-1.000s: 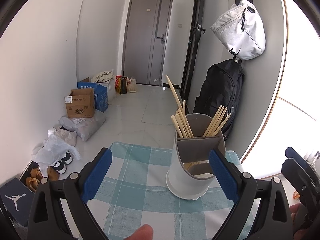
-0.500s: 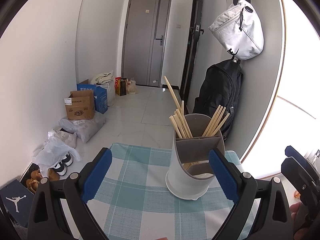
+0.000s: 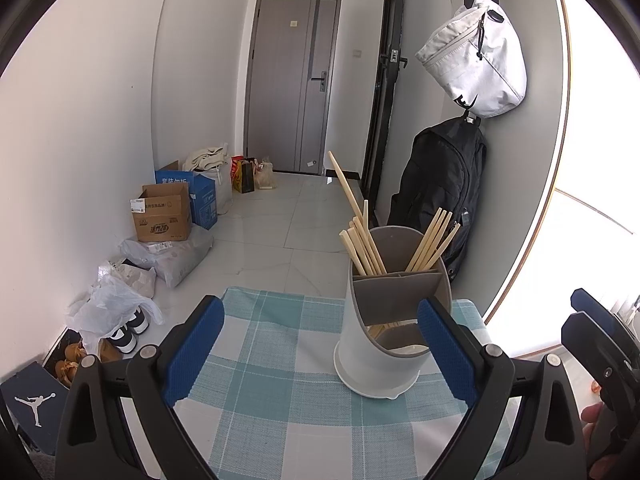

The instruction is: Organize utensils

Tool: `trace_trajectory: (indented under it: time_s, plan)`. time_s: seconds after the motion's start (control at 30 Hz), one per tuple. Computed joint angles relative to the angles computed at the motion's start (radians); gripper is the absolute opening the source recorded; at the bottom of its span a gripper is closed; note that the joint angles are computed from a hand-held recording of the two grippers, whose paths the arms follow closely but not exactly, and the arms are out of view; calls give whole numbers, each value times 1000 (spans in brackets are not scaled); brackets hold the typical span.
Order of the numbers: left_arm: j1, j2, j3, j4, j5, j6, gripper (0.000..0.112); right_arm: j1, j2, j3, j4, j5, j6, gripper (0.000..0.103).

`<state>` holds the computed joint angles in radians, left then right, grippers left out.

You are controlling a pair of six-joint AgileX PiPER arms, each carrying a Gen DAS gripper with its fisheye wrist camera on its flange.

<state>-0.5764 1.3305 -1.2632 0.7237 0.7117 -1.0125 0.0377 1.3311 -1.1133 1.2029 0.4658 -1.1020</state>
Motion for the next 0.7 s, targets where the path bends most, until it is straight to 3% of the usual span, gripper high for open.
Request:
trace_trajectory:
  time_s: [0.7]
  plan:
    - [-5,8,-1,1,5,-1,95,1,1,0,-3,0,1,103]
